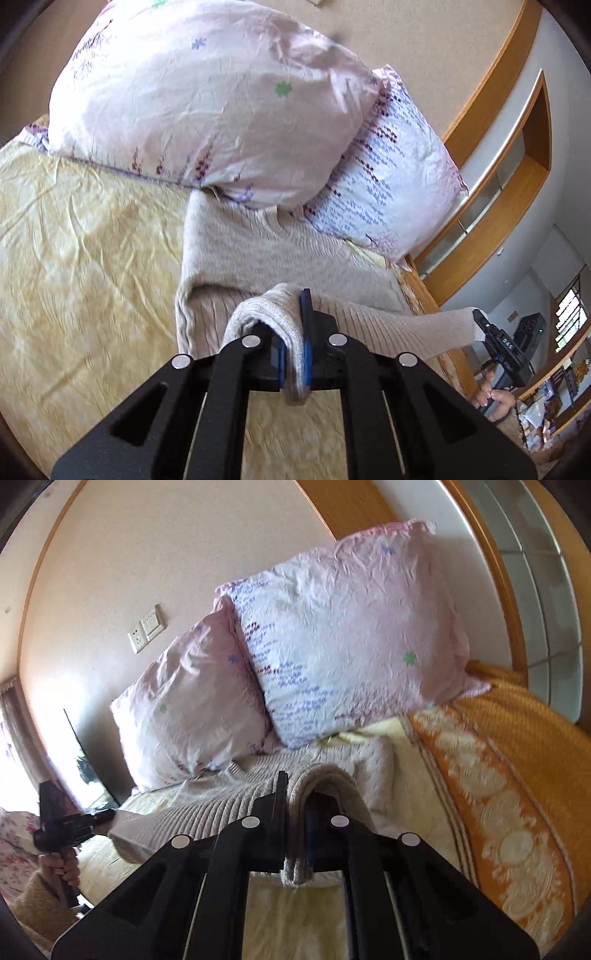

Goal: Fold small clothes
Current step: 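Fold the hem up toward the collar with the left tool, release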

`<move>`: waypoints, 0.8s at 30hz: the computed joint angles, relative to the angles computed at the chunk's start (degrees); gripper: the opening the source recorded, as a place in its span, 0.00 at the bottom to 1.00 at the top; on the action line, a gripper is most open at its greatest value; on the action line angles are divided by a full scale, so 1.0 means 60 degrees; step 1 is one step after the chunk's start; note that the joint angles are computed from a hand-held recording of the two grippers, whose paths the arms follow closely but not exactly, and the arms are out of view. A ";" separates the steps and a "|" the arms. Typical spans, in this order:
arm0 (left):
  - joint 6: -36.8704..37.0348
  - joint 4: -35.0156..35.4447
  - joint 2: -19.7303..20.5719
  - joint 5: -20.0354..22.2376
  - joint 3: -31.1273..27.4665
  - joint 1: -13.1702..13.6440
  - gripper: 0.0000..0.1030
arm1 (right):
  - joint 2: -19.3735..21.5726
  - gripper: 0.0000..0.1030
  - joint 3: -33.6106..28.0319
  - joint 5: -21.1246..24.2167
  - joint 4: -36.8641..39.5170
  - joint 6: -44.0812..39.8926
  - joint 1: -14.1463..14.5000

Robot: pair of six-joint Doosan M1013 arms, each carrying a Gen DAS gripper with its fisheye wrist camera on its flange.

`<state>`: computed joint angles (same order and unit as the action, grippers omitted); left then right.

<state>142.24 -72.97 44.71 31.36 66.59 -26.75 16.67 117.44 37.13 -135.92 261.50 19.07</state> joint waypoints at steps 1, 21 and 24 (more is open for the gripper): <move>0.0024 -0.0001 0.0089 -0.0238 -0.0204 -0.0028 0.06 | 0.0098 0.07 -0.0216 0.0313 0.0537 -0.0703 0.0059; -0.9333 0.7068 0.4492 0.1901 -0.8134 -0.0272 0.06 | 0.2377 0.07 -0.3564 -0.1827 0.5557 -0.2419 -0.1226; -0.9586 0.7136 0.4733 0.2187 -0.8543 -0.0276 0.06 | 0.2447 0.08 -0.3401 -0.2370 0.4553 -0.0972 -0.1426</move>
<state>84.72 -30.15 73.11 44.48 15.33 -28.40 31.35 97.04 22.91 -108.60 255.67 10.51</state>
